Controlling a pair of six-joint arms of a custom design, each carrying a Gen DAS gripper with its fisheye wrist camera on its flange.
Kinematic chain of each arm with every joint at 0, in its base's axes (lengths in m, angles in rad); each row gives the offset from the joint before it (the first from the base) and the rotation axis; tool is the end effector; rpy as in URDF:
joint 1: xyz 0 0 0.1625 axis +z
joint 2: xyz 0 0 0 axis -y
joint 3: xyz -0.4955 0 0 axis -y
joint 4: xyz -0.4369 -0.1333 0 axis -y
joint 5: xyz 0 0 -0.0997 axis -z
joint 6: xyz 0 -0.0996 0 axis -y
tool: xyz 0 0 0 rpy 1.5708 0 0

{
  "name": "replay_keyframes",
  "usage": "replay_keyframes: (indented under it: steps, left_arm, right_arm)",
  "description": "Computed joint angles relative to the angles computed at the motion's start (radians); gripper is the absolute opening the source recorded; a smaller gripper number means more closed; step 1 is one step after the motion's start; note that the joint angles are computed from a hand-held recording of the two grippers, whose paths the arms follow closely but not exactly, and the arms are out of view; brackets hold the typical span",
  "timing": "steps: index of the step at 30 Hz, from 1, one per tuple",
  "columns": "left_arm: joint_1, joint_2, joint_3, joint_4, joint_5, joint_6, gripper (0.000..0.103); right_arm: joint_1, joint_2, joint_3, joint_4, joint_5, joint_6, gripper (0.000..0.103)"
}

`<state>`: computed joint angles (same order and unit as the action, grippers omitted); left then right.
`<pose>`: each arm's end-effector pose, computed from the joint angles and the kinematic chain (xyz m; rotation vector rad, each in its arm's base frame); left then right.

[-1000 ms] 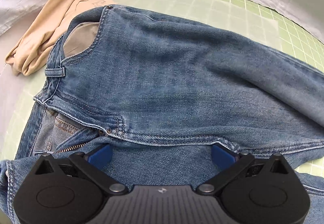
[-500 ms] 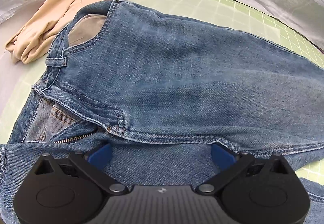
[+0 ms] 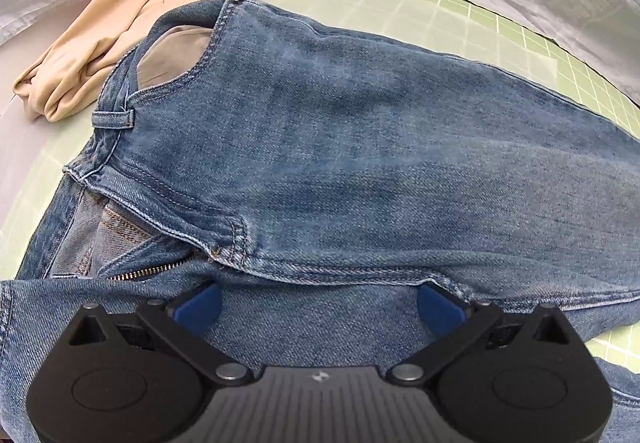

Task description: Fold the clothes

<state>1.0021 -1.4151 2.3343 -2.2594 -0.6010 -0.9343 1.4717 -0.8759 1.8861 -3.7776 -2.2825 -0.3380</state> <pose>-0.0479 -0.4750 0.2270 -0.2698 2.2029 -0.6094 0.0030 -0.6597 0.2383 -0.2599 -2.0088 1.1483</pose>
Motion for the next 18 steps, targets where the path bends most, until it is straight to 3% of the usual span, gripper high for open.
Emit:
replay_keyframes:
  steps: [4,6,7,8,10,14,16,18]
  left_arm:
    - [0.004,0.003,-0.002,-0.003,0.002,-0.004,0.103]
    - [0.001,0.002,-0.001,0.003,0.001,-0.012,0.103]
    - [0.0,0.002,0.0,0.004,0.0,-0.013,0.103]
    - [-0.001,-0.002,0.002,0.006,0.0,-0.014,0.103]
    - [-0.001,-0.002,0.005,0.001,0.0,-0.012,0.103]
    - [-0.009,-0.001,0.02,-0.019,0.015,-0.017,0.103]
    - [-0.012,0.0,0.025,-0.027,0.022,-0.021,0.103]
    - [-0.013,0.0,0.026,-0.029,0.023,-0.022,0.103]
  right_arm:
    - [0.002,0.013,-0.005,-0.011,0.0,-0.087,0.055]
    - [-0.004,-0.002,0.011,-0.008,0.038,-0.098,0.031]
    - [-0.009,-0.015,0.024,0.006,0.066,-0.103,0.01]
    - [-0.005,-0.018,0.028,-0.002,0.06,-0.118,0.005]
    - [0.012,-0.014,0.035,-0.065,0.027,-0.169,0.005]
    - [0.055,-0.033,0.086,-0.222,-0.055,-0.177,0.005]
    - [0.067,-0.027,0.102,-0.245,-0.133,-0.206,0.006]
    - [0.066,-0.024,0.118,-0.198,-0.206,-0.239,0.007]
